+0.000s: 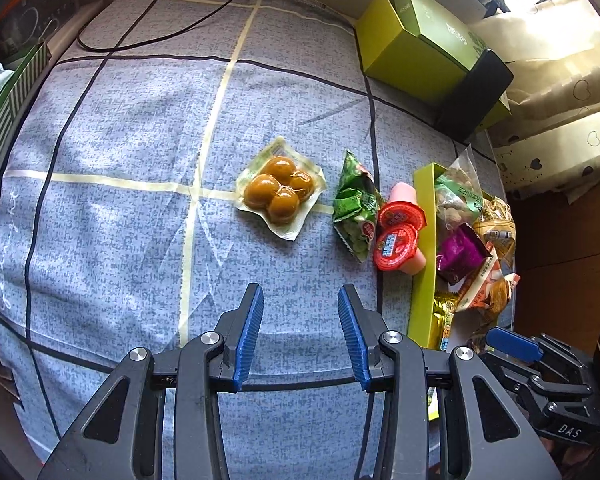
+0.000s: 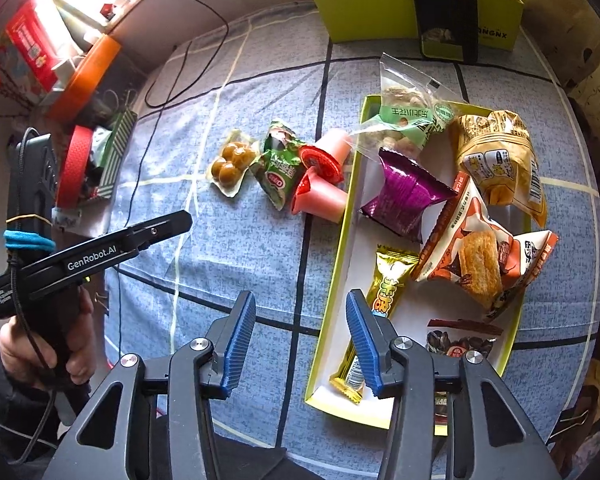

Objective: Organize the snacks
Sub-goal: 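Withdraw both open grippers from the tray toward the remaining snacks, then grasp the green pea bag with the right gripper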

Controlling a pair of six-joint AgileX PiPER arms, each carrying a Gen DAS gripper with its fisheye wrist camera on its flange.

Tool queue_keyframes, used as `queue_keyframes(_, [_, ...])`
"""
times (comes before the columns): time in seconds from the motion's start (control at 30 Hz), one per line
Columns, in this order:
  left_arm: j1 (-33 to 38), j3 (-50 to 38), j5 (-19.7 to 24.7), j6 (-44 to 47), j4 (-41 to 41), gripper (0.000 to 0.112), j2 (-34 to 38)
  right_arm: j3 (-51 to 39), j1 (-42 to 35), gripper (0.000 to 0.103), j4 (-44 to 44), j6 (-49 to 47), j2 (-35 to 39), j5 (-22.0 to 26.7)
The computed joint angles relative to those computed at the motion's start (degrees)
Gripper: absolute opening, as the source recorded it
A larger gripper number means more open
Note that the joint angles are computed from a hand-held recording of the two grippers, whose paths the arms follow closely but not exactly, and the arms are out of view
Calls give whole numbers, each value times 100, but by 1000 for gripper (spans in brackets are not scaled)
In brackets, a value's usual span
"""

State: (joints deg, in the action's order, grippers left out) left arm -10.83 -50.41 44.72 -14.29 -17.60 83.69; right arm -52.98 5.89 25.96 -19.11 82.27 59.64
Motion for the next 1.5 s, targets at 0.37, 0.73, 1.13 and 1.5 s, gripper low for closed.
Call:
queue_keyframes(0.37, [380,70,-84,298,-65,40,-8,-541,423,46,22,267,474,-26])
queue_keyframes(0.73, [714,232,-161,712,-260,40,-141,-1212,889,46,-11,613,1204,-181])
queue_keyframes(1.13, [1223,397,-197,1614,-785,40,-342,-2056,1169,49,20,1296,2441,-410])
queue_keyframes(1.5, [1757,523,-247,2436,-1412,40,-157,-3037,1416,51,-651,2509,3422,-177])
